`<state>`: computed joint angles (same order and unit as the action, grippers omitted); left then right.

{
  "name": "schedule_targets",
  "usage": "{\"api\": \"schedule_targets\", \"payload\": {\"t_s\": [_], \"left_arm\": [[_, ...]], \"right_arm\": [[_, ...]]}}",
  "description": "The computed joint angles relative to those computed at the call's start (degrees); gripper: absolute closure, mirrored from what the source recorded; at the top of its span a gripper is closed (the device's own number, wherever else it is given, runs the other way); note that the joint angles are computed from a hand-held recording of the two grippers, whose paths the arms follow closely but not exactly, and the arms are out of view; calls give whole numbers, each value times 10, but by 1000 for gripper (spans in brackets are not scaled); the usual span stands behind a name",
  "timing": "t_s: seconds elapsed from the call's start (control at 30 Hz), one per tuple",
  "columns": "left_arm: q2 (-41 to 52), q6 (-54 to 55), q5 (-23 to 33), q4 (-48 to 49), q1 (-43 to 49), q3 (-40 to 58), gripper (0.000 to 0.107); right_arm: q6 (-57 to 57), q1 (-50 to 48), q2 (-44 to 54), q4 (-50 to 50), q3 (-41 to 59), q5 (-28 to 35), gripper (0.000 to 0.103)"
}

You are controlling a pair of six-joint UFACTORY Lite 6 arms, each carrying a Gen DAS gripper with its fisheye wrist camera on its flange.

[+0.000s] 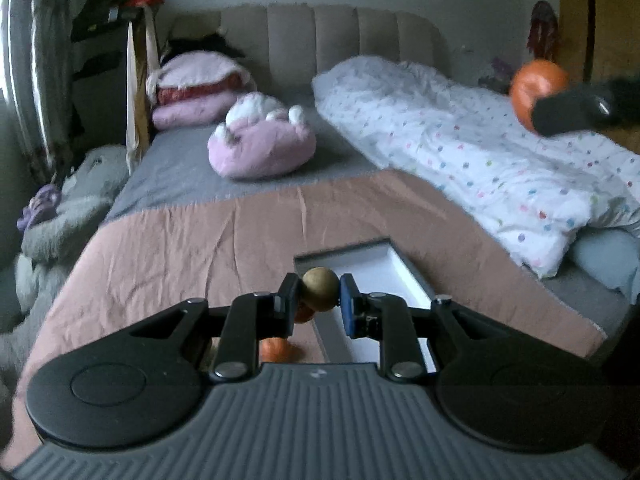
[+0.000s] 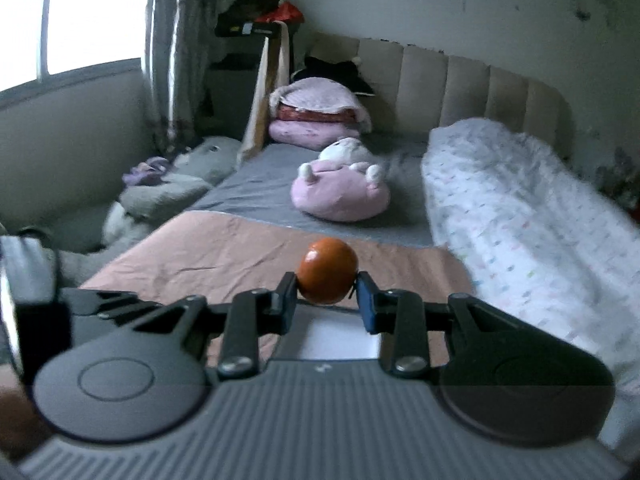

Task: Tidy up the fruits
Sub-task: 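Lift and carry the tangerine and tan fruit toward the white tray with both tools, then lower the tangerine into the white tray and open the right tool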

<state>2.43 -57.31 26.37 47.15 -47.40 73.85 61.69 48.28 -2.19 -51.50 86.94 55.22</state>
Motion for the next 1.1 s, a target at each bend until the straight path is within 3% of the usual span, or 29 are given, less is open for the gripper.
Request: {"api": "schedule_targets", "payload": {"t_s": [0.1,0.27,0.43,0.57,0.7,0.8,0.93,1.0,1.1], "left_arm": [[10,-22,12,32,-4,-19,81],[0,-74,3,66,16,-67,81],[23,-78,-11,92,43,-76,81],[63,-29,-35,54,57,-40,81],[98,27,-39,-18,52,-13,81],[110,40,-69,-33,49,-20,81],[127,-59,-119,60,54,-58,81],[134,-77,-111,82,52,-70,81],[127,-127,-147,133,70,-104,81]], "right_arm": [[98,26,-66,-57,-127,-38,68],[219,26,-100,-98,-248,-119,68],[246,-35,-59,-119,-277,-213,68],[257,-79,-30,-124,-286,-237,68],[226,-125,-29,-55,-314,-271,68],[250,-154,-12,-89,-344,-298,68],[370,-186,68,-206,-354,-342,68],[385,-188,105,-221,-344,-355,68],[395,-196,161,-234,-323,-364,68]]}}
